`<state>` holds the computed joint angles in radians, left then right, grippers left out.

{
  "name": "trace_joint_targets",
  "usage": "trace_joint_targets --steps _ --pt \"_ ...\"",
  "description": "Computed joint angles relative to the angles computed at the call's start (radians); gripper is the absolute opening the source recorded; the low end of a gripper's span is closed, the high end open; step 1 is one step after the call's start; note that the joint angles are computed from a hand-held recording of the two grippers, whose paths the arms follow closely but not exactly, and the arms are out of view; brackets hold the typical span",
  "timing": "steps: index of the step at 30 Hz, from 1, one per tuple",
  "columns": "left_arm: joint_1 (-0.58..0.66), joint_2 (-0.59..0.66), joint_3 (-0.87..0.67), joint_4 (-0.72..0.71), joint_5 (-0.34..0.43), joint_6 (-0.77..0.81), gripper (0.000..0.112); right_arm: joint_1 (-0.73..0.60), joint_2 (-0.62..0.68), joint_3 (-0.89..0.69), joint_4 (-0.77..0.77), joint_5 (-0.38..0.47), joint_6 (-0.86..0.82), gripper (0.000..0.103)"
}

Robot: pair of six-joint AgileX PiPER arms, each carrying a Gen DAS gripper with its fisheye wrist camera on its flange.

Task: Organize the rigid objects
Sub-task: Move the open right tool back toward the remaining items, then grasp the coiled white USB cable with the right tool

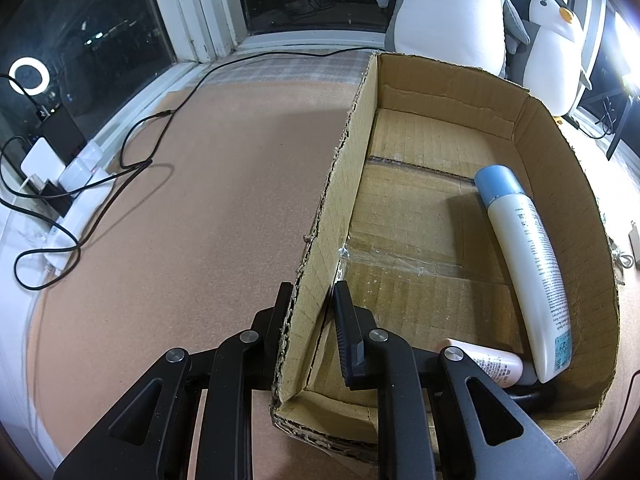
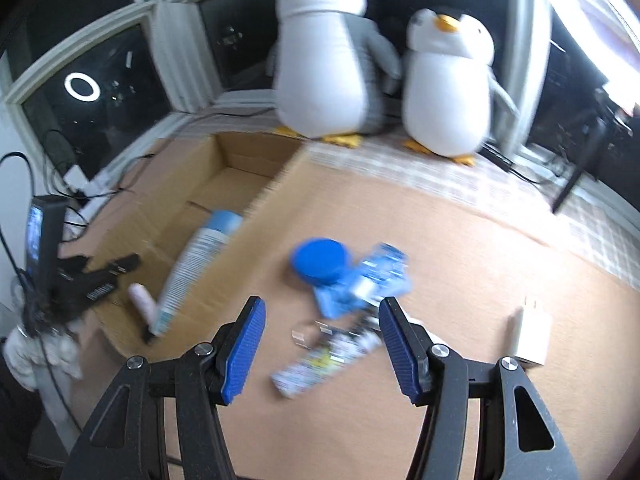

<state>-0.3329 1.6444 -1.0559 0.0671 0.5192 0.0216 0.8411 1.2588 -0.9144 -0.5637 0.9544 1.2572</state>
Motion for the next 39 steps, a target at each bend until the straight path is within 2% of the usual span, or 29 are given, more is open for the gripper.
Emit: trace_joint_targets --steps 6,11,20,28,31,33,36,39 --pt "-0.001 0.000 0.000 0.003 0.000 -0.004 0.017 -0.072 -0.063 0.101 0.041 0.008 -0.106 0.055" --pt "0.006 0.000 -0.001 -0.003 0.001 0.008 0.017 -0.163 -0.065 0.147 0.095 -0.070 -0.223 0.055" --pt "0.012 -0.001 -0.001 -0.007 0.004 0.018 0.017 -0.228 -0.007 0.167 0.133 -0.131 -0.341 0.054" --pt "0.011 -0.002 0.001 -0.002 0.004 0.012 0.017 -0.287 0.041 0.161 0.184 -0.187 -0.437 0.044" --pt "0.010 -0.002 0.000 0.000 0.005 0.010 0.017 -0.289 0.047 0.162 0.193 -0.199 -0.441 0.038" --pt "0.010 -0.002 0.000 0.000 0.005 0.010 0.017 -0.298 0.042 0.163 0.210 -0.204 -0.449 0.027" --pt "0.010 -0.002 0.000 0.001 0.005 0.009 0.017 -0.306 0.033 0.165 0.227 -0.202 -0.454 0.017" --pt "0.009 -0.002 0.000 0.003 0.005 0.006 0.017 -0.299 0.024 0.170 0.228 -0.195 -0.438 0.016"
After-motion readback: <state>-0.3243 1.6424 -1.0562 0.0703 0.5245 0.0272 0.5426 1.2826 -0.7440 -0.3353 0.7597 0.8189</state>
